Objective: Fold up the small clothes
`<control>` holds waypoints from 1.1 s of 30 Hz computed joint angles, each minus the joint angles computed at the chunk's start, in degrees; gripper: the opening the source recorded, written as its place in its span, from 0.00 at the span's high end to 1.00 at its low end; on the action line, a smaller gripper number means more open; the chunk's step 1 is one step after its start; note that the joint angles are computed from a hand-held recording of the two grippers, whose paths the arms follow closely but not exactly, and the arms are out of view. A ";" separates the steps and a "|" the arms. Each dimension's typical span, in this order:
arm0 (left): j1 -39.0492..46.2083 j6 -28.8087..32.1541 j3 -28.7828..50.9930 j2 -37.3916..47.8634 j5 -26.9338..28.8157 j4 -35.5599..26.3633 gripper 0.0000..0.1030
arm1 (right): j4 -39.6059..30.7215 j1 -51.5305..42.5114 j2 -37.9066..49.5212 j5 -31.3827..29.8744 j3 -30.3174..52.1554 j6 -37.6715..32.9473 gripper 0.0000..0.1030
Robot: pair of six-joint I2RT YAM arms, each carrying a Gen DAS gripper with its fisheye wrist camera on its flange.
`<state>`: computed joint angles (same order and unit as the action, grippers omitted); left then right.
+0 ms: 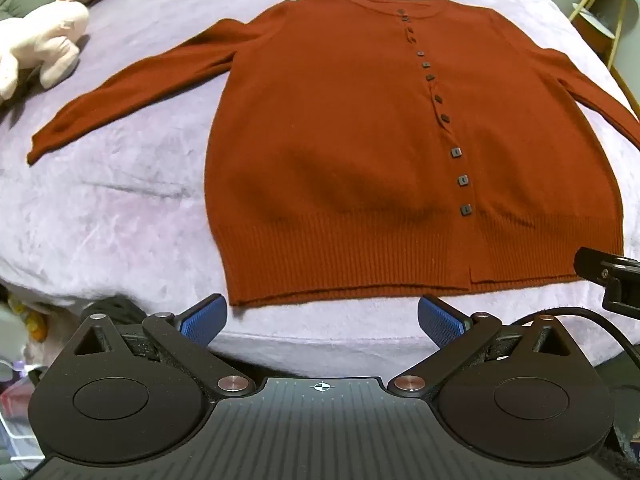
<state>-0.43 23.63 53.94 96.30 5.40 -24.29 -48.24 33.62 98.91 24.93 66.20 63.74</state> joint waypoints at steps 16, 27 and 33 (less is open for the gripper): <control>1.54 -0.24 0.03 1.83 0.92 -0.64 0.00 | -0.12 0.12 0.23 0.11 0.25 -0.11 0.04; 2.32 0.35 3.44 4.48 1.37 -2.32 0.00 | -0.24 0.37 0.10 0.40 0.15 0.31 0.04; 2.18 0.02 4.16 4.86 1.16 -2.65 0.00 | -0.26 0.42 0.07 0.37 0.17 0.17 0.04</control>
<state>1.74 23.65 58.10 101.15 6.56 -26.94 -48.49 34.04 98.98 25.31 66.37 63.91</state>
